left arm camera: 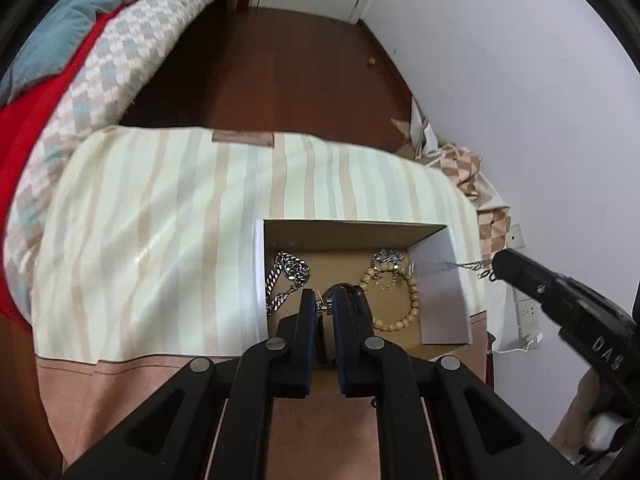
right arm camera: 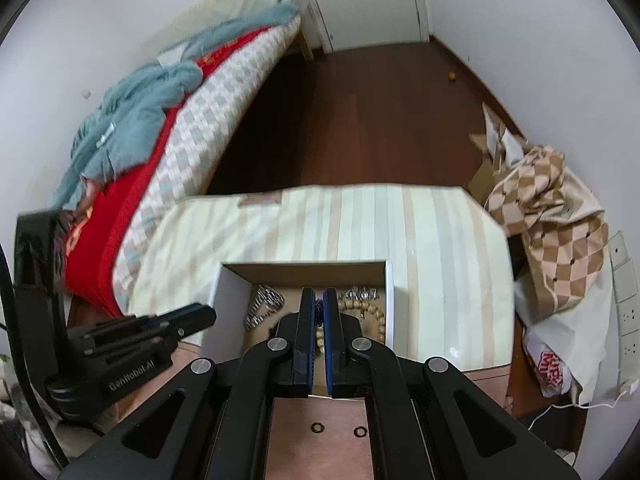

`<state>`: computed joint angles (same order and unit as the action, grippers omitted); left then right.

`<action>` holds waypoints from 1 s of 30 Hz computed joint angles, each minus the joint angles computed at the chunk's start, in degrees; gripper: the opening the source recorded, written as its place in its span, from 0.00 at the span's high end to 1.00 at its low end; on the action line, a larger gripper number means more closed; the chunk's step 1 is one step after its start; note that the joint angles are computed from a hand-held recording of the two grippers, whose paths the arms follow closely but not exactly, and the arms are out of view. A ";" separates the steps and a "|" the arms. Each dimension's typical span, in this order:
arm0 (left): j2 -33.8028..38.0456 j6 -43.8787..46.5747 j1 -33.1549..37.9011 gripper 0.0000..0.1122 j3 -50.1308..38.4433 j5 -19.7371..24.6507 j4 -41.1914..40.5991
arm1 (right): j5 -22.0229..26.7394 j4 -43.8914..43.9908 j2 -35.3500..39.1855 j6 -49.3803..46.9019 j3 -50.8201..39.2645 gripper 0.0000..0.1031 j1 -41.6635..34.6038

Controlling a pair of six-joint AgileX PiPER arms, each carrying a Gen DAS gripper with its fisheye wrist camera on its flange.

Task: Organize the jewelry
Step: 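Carry the necklace and earring into the white box while both tools open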

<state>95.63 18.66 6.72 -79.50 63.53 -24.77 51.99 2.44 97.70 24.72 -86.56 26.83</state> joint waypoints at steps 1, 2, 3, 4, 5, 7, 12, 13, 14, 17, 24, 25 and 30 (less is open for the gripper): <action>1.03 -0.21 -0.16 0.95 -0.70 0.30 -0.15 | -0.24 0.64 0.69 -0.68 0.29 0.96 -0.35; 2.20 -0.15 -0.21 0.95 -1.30 0.80 -0.58 | -0.40 1.23 1.26 -1.18 0.44 0.96 -0.72; 2.93 -0.31 -0.35 0.95 -1.91 1.28 -0.57 | -0.40 1.73 1.84 -1.77 0.41 0.96 -1.11; 3.68 -0.51 -0.57 0.95 -2.59 1.68 -0.41 | -0.36 2.15 2.17 -2.30 0.50 0.96 -1.43; 4.34 -0.71 -0.69 0.95 -3.28 2.10 -0.52 | -0.19 2.98 2.61 -3.20 0.35 0.96 -1.86; 5.41 -1.78 -0.91 0.94 -4.67 2.86 -0.29 | 1.04 4.44 3.97 -4.56 -0.85 0.96 -2.56; 5.82 -4.43 -2.05 0.87 -6.83 3.23 2.55 | 4.44 6.90 6.40 -6.53 -3.38 0.95 -3.93; 5.68 -4.62 -2.11 0.84 -7.00 2.96 2.92 | 5.16 7.08 6.71 -6.69 -3.82 0.95 -3.99; 5.46 -5.48 -2.39 0.72 -7.17 2.64 4.13 | 5.36 6.72 6.71 -6.35 -3.76 0.95 -3.92; 3.91 -6.61 -2.34 0.37 -6.35 0.63 6.05 | 6.26 4.88 6.45 -5.35 -4.01 0.88 -3.22; 0.08 -9.10 -2.74 0.15 -4.08 -2.73 11.97 | 7.02 0.17 4.18 -2.18 -3.24 0.41 -1.23; -0.77 -9.75 -3.01 0.13 -3.30 -3.58 13.33 | 7.42 -1.53 3.89 -1.02 -3.13 0.35 -0.48; -6.38 -13.99 -4.91 0.09 3.17 -9.29 21.27 | 9.69 -12.14 2.83 6.42 -1.56 0.07 4.19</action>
<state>89.25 4.67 1.81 -76.33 54.24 -3.50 61.67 -9.70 100.54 31.13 -88.12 31.02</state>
